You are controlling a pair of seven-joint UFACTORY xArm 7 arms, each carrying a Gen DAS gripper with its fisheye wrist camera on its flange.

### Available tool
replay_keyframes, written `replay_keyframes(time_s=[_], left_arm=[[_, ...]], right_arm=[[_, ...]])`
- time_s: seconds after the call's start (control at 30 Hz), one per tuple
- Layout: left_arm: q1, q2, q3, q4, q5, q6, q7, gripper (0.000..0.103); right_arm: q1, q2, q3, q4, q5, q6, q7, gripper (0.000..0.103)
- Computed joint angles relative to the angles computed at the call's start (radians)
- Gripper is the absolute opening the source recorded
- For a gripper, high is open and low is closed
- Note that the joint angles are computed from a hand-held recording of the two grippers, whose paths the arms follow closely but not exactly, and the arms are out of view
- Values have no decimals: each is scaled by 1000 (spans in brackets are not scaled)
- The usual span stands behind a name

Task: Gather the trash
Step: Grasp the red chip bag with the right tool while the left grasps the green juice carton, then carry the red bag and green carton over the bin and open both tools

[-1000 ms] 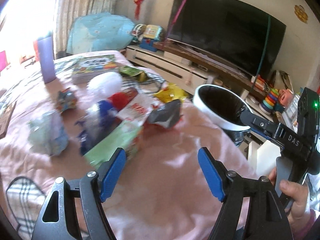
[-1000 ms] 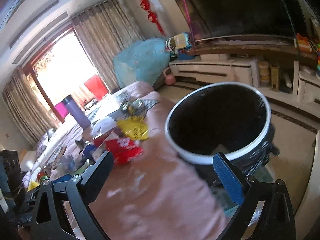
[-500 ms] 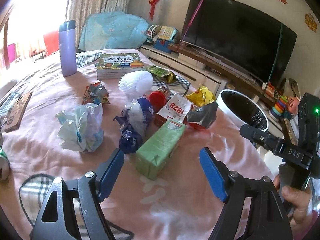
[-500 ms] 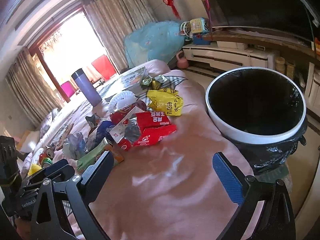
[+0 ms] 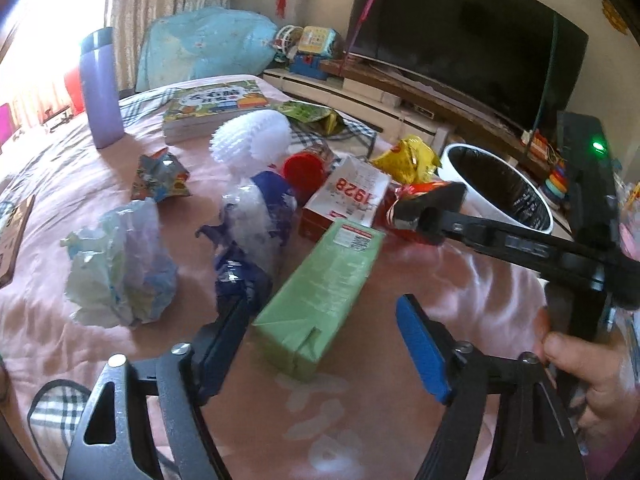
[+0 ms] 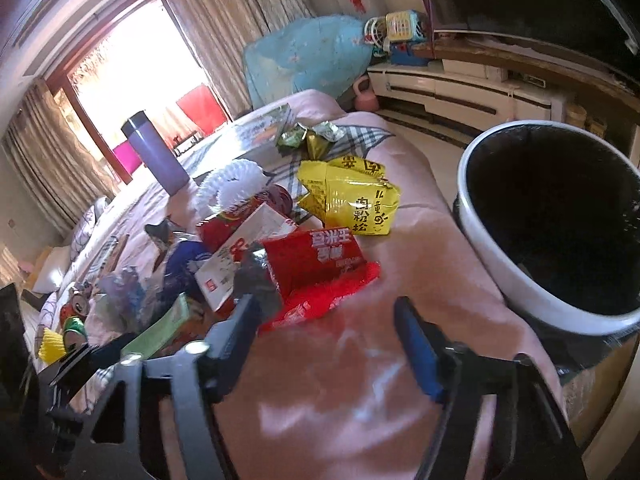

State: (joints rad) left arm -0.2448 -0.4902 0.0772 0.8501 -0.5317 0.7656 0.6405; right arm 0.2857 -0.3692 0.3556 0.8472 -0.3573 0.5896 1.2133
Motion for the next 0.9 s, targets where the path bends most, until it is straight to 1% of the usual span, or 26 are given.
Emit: replay_keyframes(time_s=[0.03, 0.07, 0.1, 0.17, 0.27, 0.37, 0.5, 0.73, 0.83, 0.9], left_arm=[[-2, -3, -1, -5, 0, 1, 4, 46], [-5, 0, -2, -4, 1, 7, 9, 42], [-8, -1, -1, -7, -2, 10, 13, 39], [-11, -11, -2, -19, -9, 4, 20, 37], [-17, -20, 5, -25, -27, 13, 20, 35], [-25, -33, 16, -28, -60, 34, 21, 32], [-46, -68, 21, -40, -102, 51, 31, 32], [-86, -98, 7, -54, -138, 37, 45, 32], [-90, -83, -3, -44, -116, 63, 44, 32], [-81, -86, -16, -57, -93, 55, 40, 32]], right_arm=[[2, 9, -6, -1, 5, -4, -8, 30], [5, 8, -11, -5, 13, -5, -13, 12], [7, 3, -12, -13, 17, -5, -11, 11], [7, -26, -7, -37, 12, -11, -7, 4], [7, -69, 2, -57, 13, -1, -10, 4], [5, -126, 10, -79, 22, 16, -17, 4], [3, -211, 19, -113, 47, 39, -28, 4], [-18, -352, 30, -172, 92, 95, -36, 4], [-24, -414, 27, -202, 116, 116, -41, 4], [-30, -442, 28, -215, 129, 127, -46, 4]])
